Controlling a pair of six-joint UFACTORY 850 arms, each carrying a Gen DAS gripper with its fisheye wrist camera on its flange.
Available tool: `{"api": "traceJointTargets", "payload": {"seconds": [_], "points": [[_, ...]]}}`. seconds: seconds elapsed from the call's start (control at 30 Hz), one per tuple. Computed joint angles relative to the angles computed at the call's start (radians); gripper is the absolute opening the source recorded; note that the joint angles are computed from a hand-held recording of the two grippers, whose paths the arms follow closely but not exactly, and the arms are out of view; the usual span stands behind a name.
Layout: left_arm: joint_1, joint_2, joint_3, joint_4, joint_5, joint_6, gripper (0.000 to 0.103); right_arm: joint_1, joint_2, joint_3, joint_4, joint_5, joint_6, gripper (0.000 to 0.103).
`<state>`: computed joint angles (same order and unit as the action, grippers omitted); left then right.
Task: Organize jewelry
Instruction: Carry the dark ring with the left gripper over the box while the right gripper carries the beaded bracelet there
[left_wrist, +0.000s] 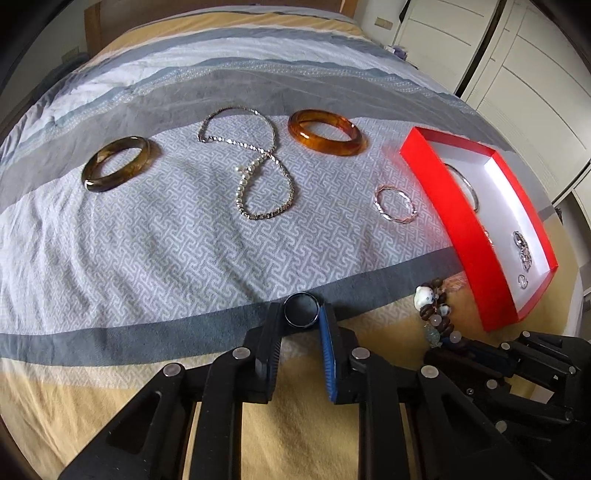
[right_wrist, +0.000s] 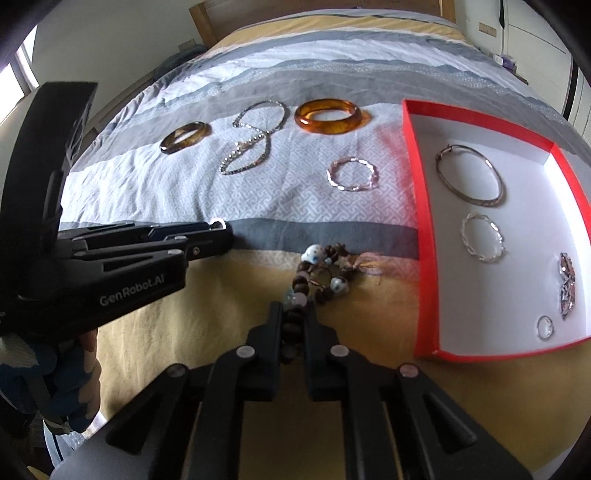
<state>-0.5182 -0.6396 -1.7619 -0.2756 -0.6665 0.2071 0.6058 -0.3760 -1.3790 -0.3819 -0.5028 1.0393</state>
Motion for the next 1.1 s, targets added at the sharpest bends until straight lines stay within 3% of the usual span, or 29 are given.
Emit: {"api": "traceJointTargets", "payload": {"seconds": [0.37,0.67,0.83,1.1], "points": [[-0.001,0.127,0.103,0.027,0.05,-0.011,0.019,0.034,0.099,0.041,-0.148,0.016,0.138,0.009],[-0.041,0.156,0.071,0.03,0.052,-0.022,0.019,0.031,0.216,0.082,-0.329,-0.033,0.275,0.009],[-0.097,0.107,-0.016,0.0,0.026,0.003,0.019,-0.024,0.281,0.122,-0.356,-0.071,0.261,0.009],[-0.183,-0.097,-0.297,0.006,-0.072,0.004,0.02,-0.171,0.307,0.173,-0.294,-0.043,0.134,0.009]]}}
